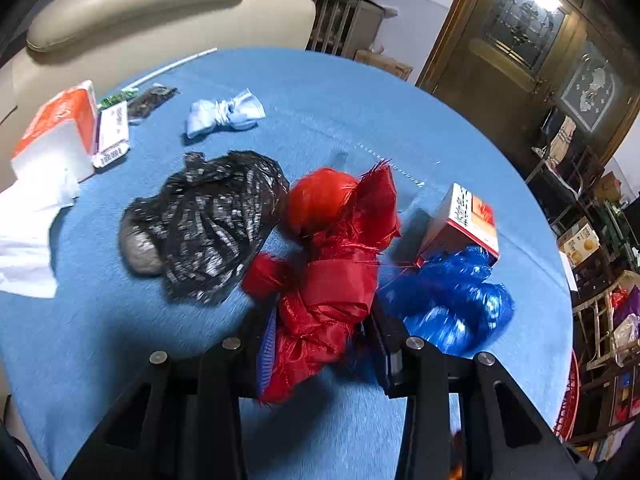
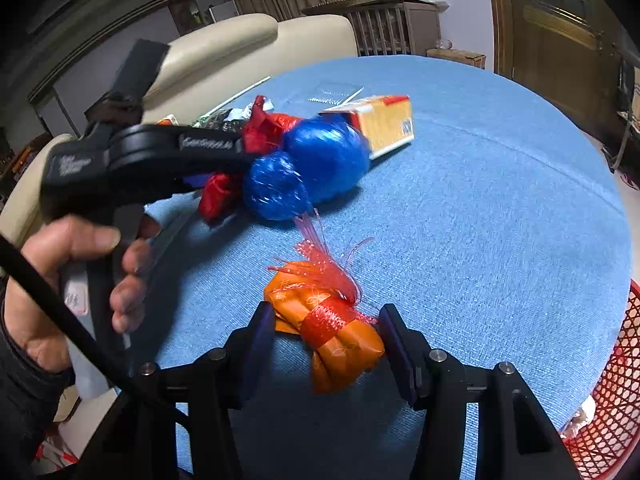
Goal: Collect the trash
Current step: 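Grasp the red bag with the left tool while the right tool holds the orange bag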
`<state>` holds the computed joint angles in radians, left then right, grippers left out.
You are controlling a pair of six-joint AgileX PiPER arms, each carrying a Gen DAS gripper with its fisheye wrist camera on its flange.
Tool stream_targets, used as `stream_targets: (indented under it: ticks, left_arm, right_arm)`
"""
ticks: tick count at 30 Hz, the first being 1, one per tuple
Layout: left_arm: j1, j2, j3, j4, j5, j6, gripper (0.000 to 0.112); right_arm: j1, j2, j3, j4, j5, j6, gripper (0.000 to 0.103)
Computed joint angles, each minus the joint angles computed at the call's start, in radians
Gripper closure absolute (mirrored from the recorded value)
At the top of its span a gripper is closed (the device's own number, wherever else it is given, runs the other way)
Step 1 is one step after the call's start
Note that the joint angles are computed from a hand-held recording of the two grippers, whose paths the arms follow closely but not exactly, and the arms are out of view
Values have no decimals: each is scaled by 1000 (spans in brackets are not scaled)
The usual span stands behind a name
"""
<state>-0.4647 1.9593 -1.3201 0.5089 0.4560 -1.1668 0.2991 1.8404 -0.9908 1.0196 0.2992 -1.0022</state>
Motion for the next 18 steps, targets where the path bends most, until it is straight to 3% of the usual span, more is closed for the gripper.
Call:
stream_targets:
  ticks: [6, 11, 18]
  left_arm:
    - [-45, -141, 150, 200, -25, -225, 69]
    - [-87, -231, 260, 360, 15, -412, 69]
    - [-140, -290, 373, 442, 42, -527, 70]
  right_arm:
    - [3, -52, 60, 66, -19, -61, 46]
    - [3, -87, 97, 81, -30, -68, 46]
    - [4, -142, 137, 18, -41, 18, 46]
